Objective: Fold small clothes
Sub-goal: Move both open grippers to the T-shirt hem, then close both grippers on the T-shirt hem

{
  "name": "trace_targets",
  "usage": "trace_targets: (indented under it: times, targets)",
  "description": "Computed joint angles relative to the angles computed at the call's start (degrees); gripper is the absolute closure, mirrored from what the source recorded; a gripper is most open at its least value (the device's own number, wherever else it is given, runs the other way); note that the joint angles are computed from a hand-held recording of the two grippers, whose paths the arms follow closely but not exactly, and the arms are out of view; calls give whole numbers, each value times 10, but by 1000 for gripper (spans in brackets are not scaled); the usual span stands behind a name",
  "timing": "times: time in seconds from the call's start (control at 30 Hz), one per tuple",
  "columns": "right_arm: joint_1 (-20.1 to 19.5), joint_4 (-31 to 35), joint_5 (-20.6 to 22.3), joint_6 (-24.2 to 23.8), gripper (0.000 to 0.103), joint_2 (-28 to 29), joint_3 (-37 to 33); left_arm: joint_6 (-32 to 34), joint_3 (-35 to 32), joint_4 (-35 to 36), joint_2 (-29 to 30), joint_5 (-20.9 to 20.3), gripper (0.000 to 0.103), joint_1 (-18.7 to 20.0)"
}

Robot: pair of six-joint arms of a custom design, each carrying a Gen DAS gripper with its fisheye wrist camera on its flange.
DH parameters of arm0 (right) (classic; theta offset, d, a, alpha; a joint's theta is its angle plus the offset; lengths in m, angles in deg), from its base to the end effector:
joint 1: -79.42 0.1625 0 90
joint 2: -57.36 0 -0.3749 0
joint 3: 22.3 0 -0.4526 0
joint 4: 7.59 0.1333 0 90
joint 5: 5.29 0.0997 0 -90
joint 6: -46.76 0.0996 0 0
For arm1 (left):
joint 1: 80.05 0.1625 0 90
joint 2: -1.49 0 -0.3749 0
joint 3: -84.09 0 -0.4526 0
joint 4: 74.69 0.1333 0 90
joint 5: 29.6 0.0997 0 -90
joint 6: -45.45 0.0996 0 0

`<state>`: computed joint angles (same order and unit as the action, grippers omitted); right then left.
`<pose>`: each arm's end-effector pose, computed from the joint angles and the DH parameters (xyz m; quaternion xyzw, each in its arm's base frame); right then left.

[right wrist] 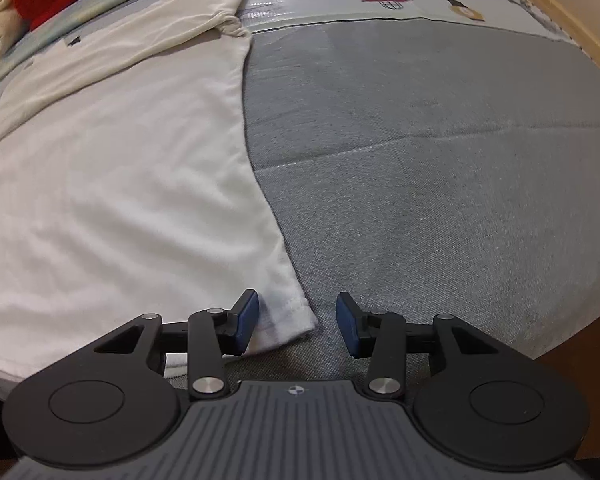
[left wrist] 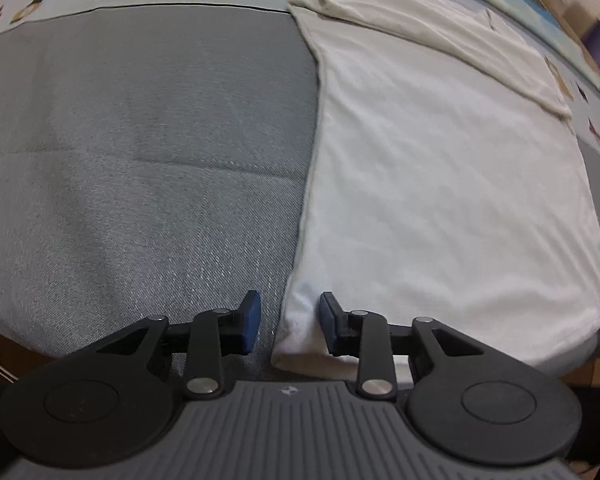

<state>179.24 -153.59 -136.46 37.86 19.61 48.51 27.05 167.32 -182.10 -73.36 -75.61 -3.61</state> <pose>0.2026 -0.7736 0.1149 0.0802 -0.9166 0.1889 0.3431 0.0432 -0.6847 0.4033 -0.0685 0.9223 -0.1730 0.3388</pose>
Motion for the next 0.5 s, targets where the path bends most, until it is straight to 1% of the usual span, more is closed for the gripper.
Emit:
trace_targets:
  times: [0.03, 0.07, 0.1, 0.13, 0.2, 0.33, 0.4, 0.47, 0.5]
  targets:
    - [0, -1, 1, -1, 63, -2, 2, 10, 2, -1, -1, -3, 86, 0]
    - [0, 2, 6, -2, 72, -4, 3, 18, 5, -4, -3, -10, 95, 0]
    - [0, 5, 13, -3, 87, -7, 6, 24, 10, -11, -6, -10, 96, -1]
    - [1, 3, 12, -8, 94, -9, 8, 27, 13, -17, -10, -11, 96, -2]
    - [2, -3, 14, -12, 96, -10, 9, 27, 21, -31, -18, -13, 97, -3]
    - [1, -21, 40, 18, 96, -33, 28, 29, 35, -50, -35, -18, 96, -9]
    - [0, -25, 46, 25, 96, -41, 34, 22, 29, -39, -30, -18, 95, -7]
    - [-2, -8, 43, 31, 96, -37, 29, 6, 18, -18, -21, -17, 94, -5]
    - [-2, 4, 39, 34, 95, -32, 22, 3, 15, -13, -18, -14, 90, -4]
